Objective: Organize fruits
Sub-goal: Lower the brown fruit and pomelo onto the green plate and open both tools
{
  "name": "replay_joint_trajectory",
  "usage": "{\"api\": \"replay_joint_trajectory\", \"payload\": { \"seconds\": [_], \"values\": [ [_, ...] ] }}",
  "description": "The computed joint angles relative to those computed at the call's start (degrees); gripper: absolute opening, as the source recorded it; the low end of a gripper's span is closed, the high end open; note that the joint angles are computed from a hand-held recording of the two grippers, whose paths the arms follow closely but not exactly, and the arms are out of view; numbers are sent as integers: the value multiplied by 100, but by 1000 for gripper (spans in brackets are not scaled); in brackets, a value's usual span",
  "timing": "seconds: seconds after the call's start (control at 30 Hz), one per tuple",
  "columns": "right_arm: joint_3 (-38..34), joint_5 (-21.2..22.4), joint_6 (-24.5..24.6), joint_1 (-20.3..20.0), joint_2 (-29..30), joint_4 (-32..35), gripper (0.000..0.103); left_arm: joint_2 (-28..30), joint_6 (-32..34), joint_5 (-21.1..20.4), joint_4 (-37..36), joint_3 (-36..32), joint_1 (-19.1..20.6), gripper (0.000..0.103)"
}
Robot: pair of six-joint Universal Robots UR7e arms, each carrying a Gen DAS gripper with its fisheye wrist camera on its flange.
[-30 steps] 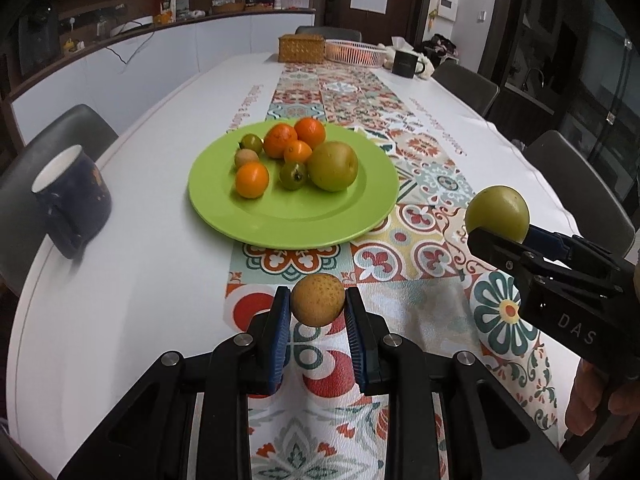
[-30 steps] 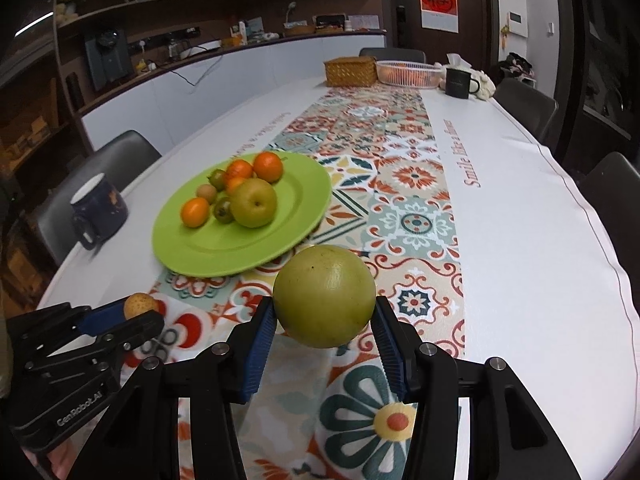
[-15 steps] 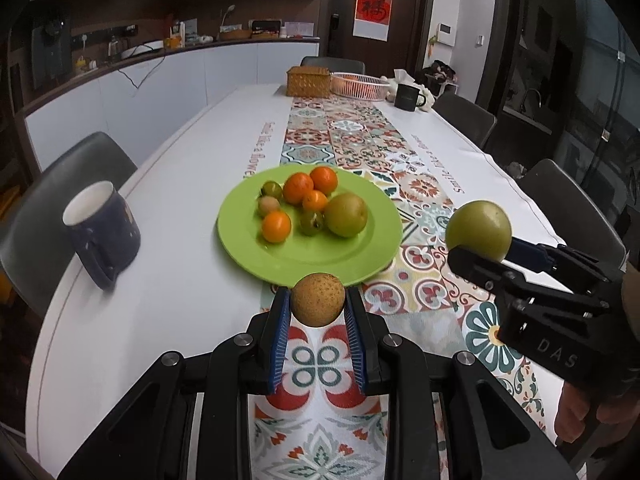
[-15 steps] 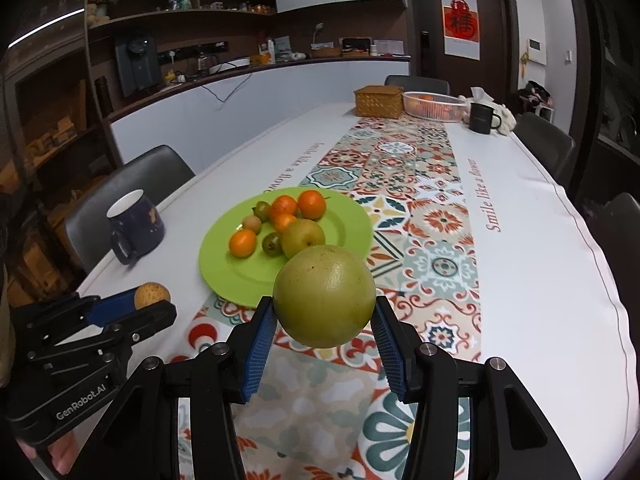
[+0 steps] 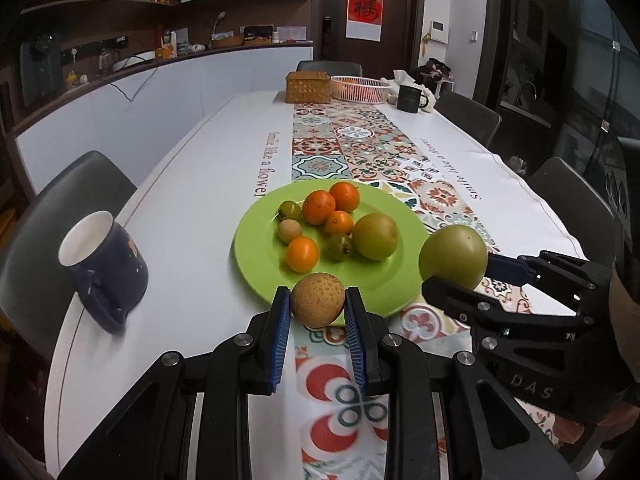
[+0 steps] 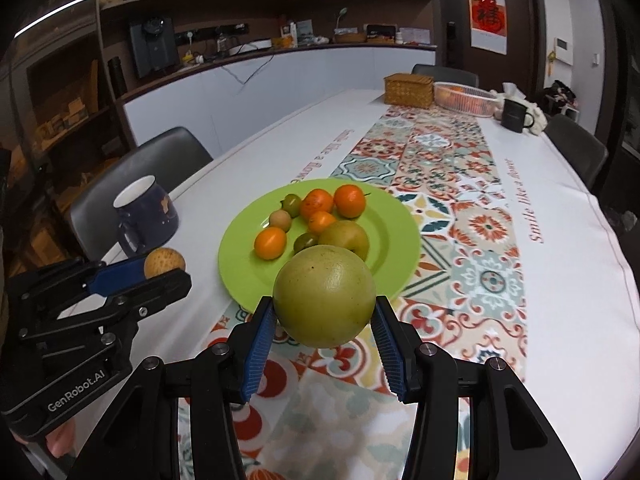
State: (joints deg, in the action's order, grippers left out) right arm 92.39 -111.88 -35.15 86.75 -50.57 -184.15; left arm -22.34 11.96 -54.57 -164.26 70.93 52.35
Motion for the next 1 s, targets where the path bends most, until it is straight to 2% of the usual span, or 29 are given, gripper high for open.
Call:
{"api": "replay_joint_trajectory", "payload": {
  "seconds": [0.2, 0.47, 0.87, 1.0],
  "values": [
    [-401, -150, -84, 28, 327, 252, 50, 229, -19, -278, 647, -603, 218, 27],
    [-858, -250, 5, -15, 637, 691, 50, 566, -7, -391, 1330, -1304, 382, 27],
    [-1176, -303, -75, -73, 856, 825, 50, 873, 16, -508, 1816, -1890, 498, 27],
    [-1220, -283, -97, -88, 878, 827, 50, 978, 92, -416, 1909, -2066, 497, 29]
  ]
}}
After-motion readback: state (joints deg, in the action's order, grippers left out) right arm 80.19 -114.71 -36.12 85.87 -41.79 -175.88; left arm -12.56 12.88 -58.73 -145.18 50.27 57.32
